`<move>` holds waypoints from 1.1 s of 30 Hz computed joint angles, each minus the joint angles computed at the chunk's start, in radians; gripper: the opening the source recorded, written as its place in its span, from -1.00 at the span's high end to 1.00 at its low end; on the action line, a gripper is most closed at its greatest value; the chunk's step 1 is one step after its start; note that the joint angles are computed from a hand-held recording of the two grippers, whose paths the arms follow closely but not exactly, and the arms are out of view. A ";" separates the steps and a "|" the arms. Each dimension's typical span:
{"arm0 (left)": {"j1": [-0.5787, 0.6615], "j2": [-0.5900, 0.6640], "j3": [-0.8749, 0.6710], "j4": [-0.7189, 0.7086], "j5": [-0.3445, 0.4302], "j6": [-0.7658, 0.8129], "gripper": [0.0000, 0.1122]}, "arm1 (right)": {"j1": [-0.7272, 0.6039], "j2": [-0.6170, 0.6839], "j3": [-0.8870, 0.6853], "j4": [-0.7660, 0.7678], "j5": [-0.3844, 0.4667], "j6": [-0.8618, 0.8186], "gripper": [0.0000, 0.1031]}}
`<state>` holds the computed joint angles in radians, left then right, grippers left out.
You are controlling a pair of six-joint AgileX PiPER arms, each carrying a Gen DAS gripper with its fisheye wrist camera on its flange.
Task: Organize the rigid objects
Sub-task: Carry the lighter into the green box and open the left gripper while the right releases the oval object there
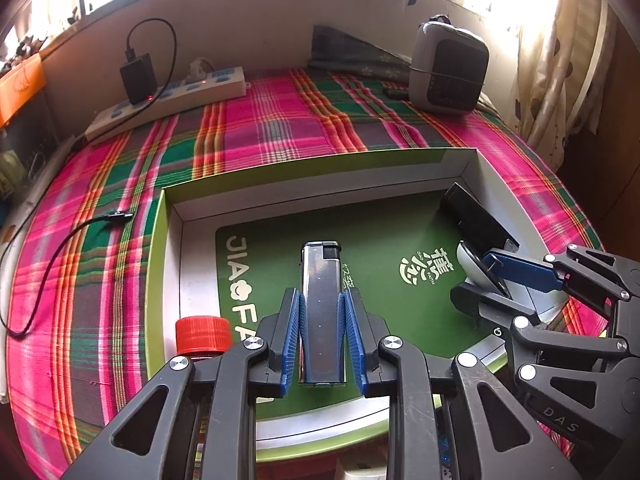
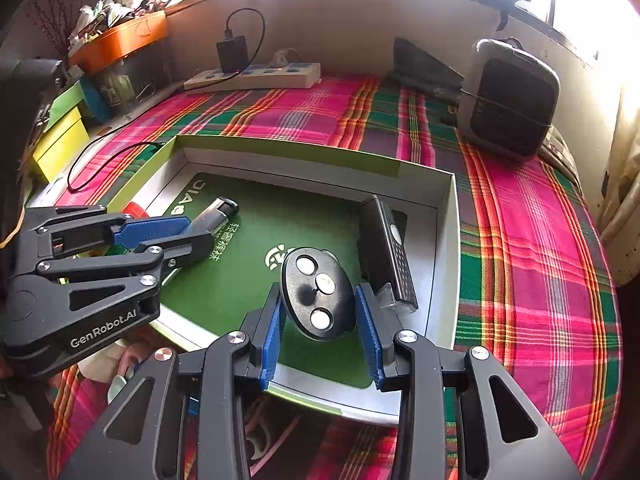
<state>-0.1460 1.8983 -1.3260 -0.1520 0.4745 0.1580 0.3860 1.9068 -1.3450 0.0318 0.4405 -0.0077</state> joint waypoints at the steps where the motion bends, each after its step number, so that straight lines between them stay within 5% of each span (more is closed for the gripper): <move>1: -0.001 -0.001 0.000 0.004 0.002 -0.003 0.60 | 0.000 0.002 -0.002 -0.004 0.002 0.006 0.29; 33: 0.001 -0.050 0.040 -0.035 0.007 0.027 0.41 | -0.029 -0.006 0.004 0.125 0.003 -0.058 0.17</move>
<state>-0.1445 1.8484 -1.2857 -0.1874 0.4815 0.1845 0.3572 1.9009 -1.3410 0.1566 0.4438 -0.0659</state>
